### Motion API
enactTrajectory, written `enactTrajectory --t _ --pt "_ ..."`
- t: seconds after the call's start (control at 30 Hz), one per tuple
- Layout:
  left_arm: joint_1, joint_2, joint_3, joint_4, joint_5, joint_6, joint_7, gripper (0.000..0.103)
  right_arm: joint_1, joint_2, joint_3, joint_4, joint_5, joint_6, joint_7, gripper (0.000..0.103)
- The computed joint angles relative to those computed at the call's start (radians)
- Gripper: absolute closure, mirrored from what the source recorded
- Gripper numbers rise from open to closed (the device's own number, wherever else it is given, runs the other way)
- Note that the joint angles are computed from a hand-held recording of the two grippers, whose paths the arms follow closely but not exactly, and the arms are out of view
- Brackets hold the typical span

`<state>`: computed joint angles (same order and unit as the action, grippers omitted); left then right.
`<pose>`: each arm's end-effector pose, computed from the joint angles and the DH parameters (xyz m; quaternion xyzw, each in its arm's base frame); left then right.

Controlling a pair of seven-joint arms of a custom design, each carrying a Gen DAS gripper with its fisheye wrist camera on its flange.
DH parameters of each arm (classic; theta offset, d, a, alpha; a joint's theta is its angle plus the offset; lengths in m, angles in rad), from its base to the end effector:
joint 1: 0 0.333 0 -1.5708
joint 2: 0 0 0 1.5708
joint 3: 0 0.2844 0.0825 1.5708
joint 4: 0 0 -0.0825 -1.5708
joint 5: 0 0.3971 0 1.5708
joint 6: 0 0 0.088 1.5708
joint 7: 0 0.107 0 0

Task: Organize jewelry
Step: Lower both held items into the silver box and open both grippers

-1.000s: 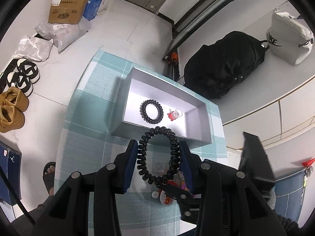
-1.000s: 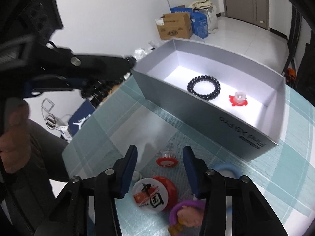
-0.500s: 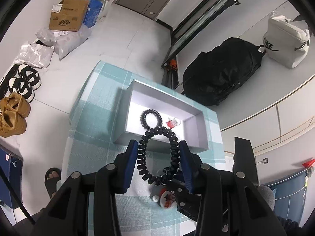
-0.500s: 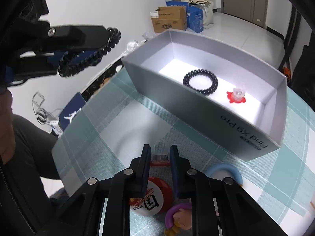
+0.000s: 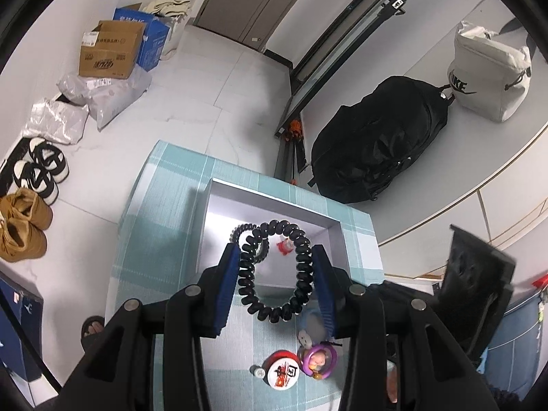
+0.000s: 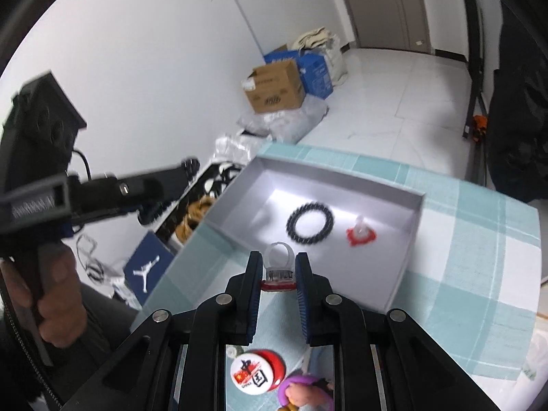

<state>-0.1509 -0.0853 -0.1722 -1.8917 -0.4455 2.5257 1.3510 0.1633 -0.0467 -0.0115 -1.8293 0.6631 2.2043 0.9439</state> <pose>0.5694 -0.1896 0.5867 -0.7028 0.5975 -0.3858 0.0156 0.5902 0.1114 0.5636 -0.8014 0.4799 -0.0141 0.3567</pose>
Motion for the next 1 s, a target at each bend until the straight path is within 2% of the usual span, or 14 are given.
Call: enactTrajectory --t 0.27,0.4,0.7,1.0 --pt "-0.007 0.071 -0.016 0.082 0.115 -0.018 -0.05 0.067 -0.02 0.048 0.0 0.072 0.052 -0.004 0.034 0.085" --pt "-0.006 0.104 -0.013 0.12 0.081 -0.04 -0.036 0.067 -0.035 0.079 0.005 0.108 0.074 -0.006 0.043 0.085" --pt "-0.012 0.191 -0.017 0.228 0.148 -0.085 -0.077 0.067 -0.073 0.141 0.023 0.175 0.09 -0.026 0.061 0.085" --pt "-0.013 0.257 -0.019 0.304 0.153 -0.155 -0.083 0.067 -0.09 0.187 0.039 0.221 0.062 -0.032 0.084 0.083"
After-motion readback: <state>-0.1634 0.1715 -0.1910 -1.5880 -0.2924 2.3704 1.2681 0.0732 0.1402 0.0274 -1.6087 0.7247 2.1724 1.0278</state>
